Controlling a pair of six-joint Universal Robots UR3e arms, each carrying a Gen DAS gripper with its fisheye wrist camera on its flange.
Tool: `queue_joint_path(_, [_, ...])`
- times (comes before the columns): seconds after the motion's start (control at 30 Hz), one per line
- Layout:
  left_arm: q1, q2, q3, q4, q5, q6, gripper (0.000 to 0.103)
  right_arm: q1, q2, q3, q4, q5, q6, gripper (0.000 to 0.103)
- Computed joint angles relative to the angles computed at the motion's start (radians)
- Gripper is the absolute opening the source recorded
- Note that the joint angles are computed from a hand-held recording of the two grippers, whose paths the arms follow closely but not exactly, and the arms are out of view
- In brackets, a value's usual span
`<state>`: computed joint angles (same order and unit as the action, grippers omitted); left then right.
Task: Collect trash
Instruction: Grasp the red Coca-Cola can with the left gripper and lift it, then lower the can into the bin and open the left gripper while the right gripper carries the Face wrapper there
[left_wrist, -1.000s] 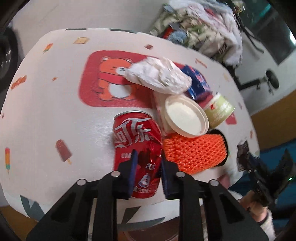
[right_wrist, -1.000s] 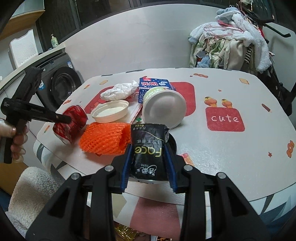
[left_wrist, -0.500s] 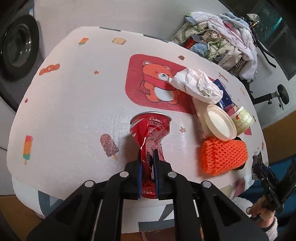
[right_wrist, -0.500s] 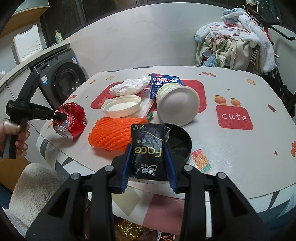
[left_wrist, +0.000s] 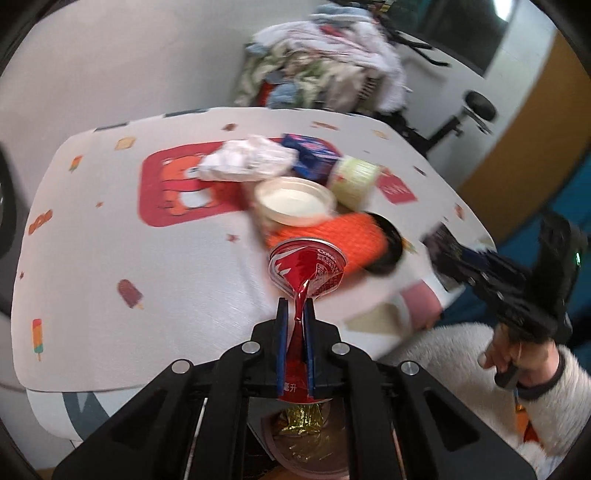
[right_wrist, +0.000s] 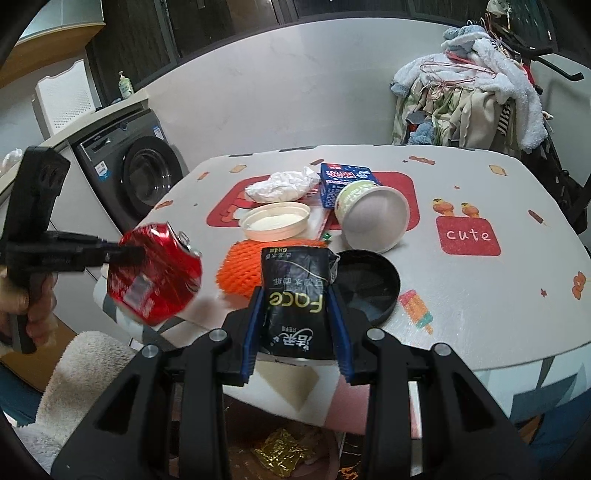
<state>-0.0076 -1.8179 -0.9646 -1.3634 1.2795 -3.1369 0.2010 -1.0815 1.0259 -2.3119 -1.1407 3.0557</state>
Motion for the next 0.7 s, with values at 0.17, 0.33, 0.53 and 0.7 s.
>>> queue_joint_path(0.17, [-0.061, 0.106, -0.211, 0.077, -0.037, -0.002, 0.008, 0.006, -0.112, 0.178, -0.084, -0.001, 0.014, 0.036])
queue_joint_path(0.33, [-0.117, 0.183, -0.414, 0.168, -0.067, 0.016, 0.008, 0.007, -0.187, 0.309, -0.128, -0.005, 0.01, 0.036])
queue_joint_path(0.53, [-0.252, 0.107, -0.504, 0.246, 0.049, 0.045, 0.008, -0.011, -0.233, 0.405, -0.162, 0.006, 0.015, 0.036])
queue_joint_path(0.7, [-0.309, -0.032, -0.492, 0.274, 0.095, 0.04, 0.008, -0.03, -0.244, 0.446, -0.179, 0.017, 0.023, 0.036])
